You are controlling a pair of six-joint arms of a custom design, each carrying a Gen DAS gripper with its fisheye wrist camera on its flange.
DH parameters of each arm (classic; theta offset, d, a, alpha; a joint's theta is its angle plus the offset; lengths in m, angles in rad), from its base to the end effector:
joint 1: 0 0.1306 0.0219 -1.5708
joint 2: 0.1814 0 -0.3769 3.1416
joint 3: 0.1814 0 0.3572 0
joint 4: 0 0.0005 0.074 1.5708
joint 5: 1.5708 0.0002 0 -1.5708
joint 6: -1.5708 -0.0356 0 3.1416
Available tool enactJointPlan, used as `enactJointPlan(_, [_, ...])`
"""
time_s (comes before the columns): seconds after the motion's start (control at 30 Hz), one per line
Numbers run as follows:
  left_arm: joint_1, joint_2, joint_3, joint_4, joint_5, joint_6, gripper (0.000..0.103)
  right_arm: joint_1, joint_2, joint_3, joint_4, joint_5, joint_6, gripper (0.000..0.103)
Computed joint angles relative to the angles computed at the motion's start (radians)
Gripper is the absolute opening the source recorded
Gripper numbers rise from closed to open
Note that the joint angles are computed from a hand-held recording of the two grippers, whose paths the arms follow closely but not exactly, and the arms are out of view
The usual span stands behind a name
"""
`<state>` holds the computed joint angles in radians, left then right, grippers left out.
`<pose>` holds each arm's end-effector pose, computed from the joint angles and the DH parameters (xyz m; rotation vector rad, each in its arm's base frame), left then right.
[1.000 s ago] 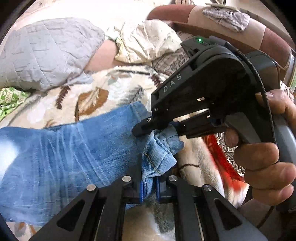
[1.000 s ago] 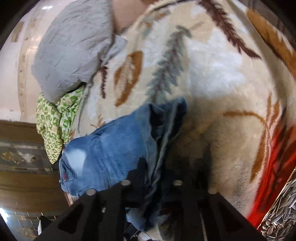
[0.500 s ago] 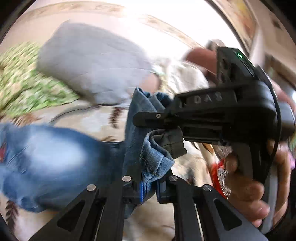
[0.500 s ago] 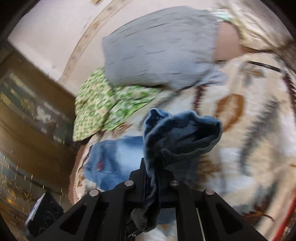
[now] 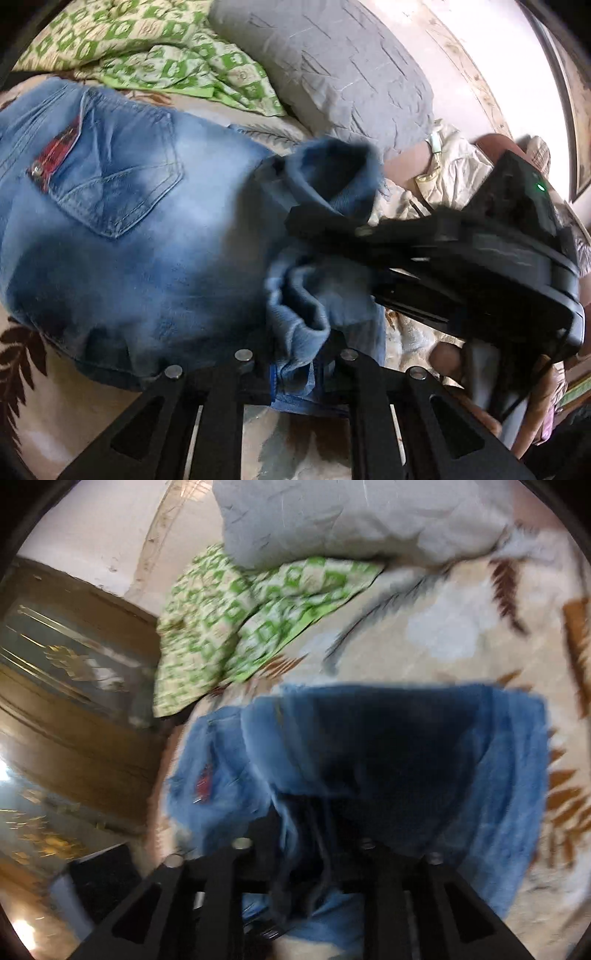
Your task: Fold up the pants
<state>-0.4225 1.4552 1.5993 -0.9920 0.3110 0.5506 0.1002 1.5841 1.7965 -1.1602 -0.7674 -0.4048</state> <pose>0.4253 -0.2037 0.4769 -0.0123 2.5321 -0.7971 0.4970 0.0743 0.4947 0.0578 2.5061 1.1717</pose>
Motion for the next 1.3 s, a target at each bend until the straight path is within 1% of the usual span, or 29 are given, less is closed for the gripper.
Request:
enactJointPlan(0.03, [-0.001,0.000,0.002,-0.002,-0.010,-0.004,0.024,-0.005,-0.009,0.002,0.006,-0.001,-0.001,0.039])
enactJointPlan(0.07, [-0.003,-0.001,0.004,-0.004,-0.019,-0.005,0.027,-0.012,-0.024,0.004,0.013,0.009,-0.003,0.055])
enactJointPlan(0.1, [-0.005,-0.002,0.005,-0.004,-0.031,-0.004,0.032,-0.018,-0.039,0.006,0.017,0.027,-0.005,0.075])
enactJointPlan(0.13, [-0.007,-0.003,-0.003,-0.001,-0.044,-0.006,0.034,-0.022,-0.061,0.001,0.033,0.064,-0.006,0.078])
enactJointPlan(0.17, [-0.008,0.000,-0.001,-0.010,-0.053,-0.006,0.036,-0.026,-0.075,0.010,0.014,0.110,0.017,0.077])
enactJointPlan(0.23, [-0.001,0.006,0.005,-0.021,-0.038,0.010,0.044,-0.041,-0.096,0.012,-0.029,0.187,0.043,0.077])
enactJointPlan(0.3, [0.011,-0.010,-0.009,-0.021,-0.032,0.022,0.049,-0.055,-0.107,-0.002,-0.070,0.240,0.052,0.077])
enactJointPlan(0.33, [0.013,-0.010,-0.005,-0.018,-0.027,0.031,0.052,-0.071,-0.113,-0.020,-0.109,0.280,0.053,0.077])
enactJointPlan(0.37, [0.017,-0.016,-0.007,-0.013,-0.024,0.039,0.054,-0.083,-0.124,-0.047,-0.112,0.292,0.041,0.077])
enactJointPlan(0.4, [0.020,-0.023,-0.010,-0.004,-0.029,0.048,0.058,-0.097,-0.135,-0.074,-0.115,0.291,0.027,0.076])
enactJointPlan(0.47, [0.020,-0.020,0.002,-0.013,-0.062,0.044,0.059,-0.126,-0.148,-0.128,-0.142,0.290,-0.002,0.075])
enactJointPlan(0.5, [0.022,-0.016,0.005,-0.015,-0.067,0.042,0.058,-0.133,-0.147,-0.145,-0.151,0.290,-0.006,0.071])
enactJointPlan(0.53, [0.023,-0.005,0.015,-0.024,-0.073,0.031,0.051,-0.135,-0.141,-0.158,-0.162,0.292,-0.006,0.068])
enactJointPlan(0.57, [0.022,0.004,0.025,-0.038,-0.083,0.021,0.040,-0.135,-0.131,-0.165,-0.167,0.275,-0.010,0.061])
enactJointPlan(0.6, [0.020,0.016,0.044,-0.070,-0.104,-0.003,0.020,-0.133,-0.124,-0.171,-0.167,0.255,-0.009,0.050])
enactJointPlan(0.67, [0.024,0.003,0.039,-0.062,-0.089,-0.013,0.017,-0.128,-0.121,-0.185,-0.153,0.235,-0.023,0.038])
enactJointPlan(0.77, [0.020,-0.023,0.030,-0.048,-0.132,-0.038,0.016,-0.110,-0.129,-0.189,-0.142,0.266,-0.001,0.038])
enactJointPlan(0.83, [0.031,0.000,0.041,-0.084,-0.135,-0.037,0.016,-0.108,-0.132,-0.195,-0.142,0.264,-0.002,0.038])
enactJointPlan(0.87, [0.040,0.025,0.053,-0.123,-0.124,-0.033,0.016,-0.108,-0.129,-0.200,-0.140,0.261,-0.006,0.038])
enactJointPlan(0.9, [0.045,0.036,0.054,-0.141,-0.116,-0.022,0.016,-0.108,-0.126,-0.207,-0.136,0.251,-0.011,0.039])
enactJointPlan(0.93, [0.056,0.039,0.045,-0.147,-0.092,0.002,0.016,-0.109,-0.119,-0.218,-0.133,0.220,-0.029,0.039])
enactJointPlan(0.97, [0.061,0.037,0.041,-0.144,-0.083,0.008,0.016,-0.114,-0.118,-0.227,-0.126,0.198,-0.042,0.040])
enactJointPlan(1.03, [0.056,0.039,0.057,-0.158,-0.106,-0.014,0.016,-0.123,-0.126,-0.241,-0.108,0.172,-0.059,0.042])
enactJointPlan(1.1, [0.048,0.041,0.063,-0.161,-0.135,-0.018,0.016,-0.126,-0.128,-0.251,-0.094,0.147,-0.074,0.046])
enactJointPlan(1.13, [0.046,0.044,0.062,-0.163,-0.145,-0.018,0.016,-0.129,-0.130,-0.262,-0.084,0.136,-0.081,0.046])
enactJointPlan(1.2, [0.039,0.051,0.064,-0.163,-0.153,-0.014,0.016,-0.127,-0.137,-0.276,-0.067,0.138,-0.096,0.046])
enactJointPlan(1.23, [0.039,0.054,0.064,-0.165,-0.152,-0.011,0.016,-0.116,-0.139,-0.268,-0.074,0.163,-0.085,0.044])
enactJointPlan(1.27, [0.039,0.055,0.065,-0.169,-0.153,-0.010,0.016,-0.104,-0.134,-0.254,-0.085,0.180,-0.083,0.032])
enactJointPlan(1.3, [0.040,0.051,0.063,-0.171,-0.156,-0.014,0.016,-0.094,-0.132,-0.242,-0.092,0.190,-0.086,0.024])
